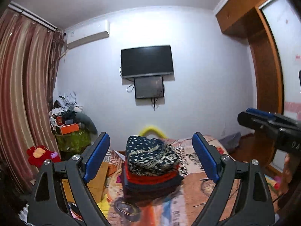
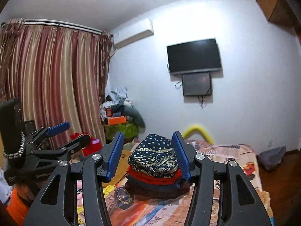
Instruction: Fold large clothes
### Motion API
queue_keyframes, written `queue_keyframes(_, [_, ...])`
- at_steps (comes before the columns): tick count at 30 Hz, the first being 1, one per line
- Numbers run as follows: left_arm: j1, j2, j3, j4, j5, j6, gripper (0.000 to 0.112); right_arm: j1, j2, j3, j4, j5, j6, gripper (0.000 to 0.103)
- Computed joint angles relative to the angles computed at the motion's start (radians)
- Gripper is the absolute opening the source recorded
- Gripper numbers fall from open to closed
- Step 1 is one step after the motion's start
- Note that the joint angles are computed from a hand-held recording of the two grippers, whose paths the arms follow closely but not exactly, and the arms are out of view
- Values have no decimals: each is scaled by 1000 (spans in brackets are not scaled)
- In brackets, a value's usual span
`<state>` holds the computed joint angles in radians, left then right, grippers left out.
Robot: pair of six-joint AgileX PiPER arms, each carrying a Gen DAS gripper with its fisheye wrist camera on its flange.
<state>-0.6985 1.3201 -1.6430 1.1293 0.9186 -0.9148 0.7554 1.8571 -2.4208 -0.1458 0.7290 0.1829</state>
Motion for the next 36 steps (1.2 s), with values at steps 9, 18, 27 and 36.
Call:
queue_keyframes(9, [-194,-72,165,225,169,-235,103,95,-88,208,-383,-97,298,90])
queue_keyframes(18, [-190,-87,207,207,174,-278,102,101,-57,166,-381,-67,294,98])
queue_keyframes(27, [-197,-82,224,218,185,-302,103,109,-125,304,-432,-100,349,98])
queue_keyframes(36, [-168,-89,247,182,153,-305,102,117,-165,382,-467,-105,397,98])
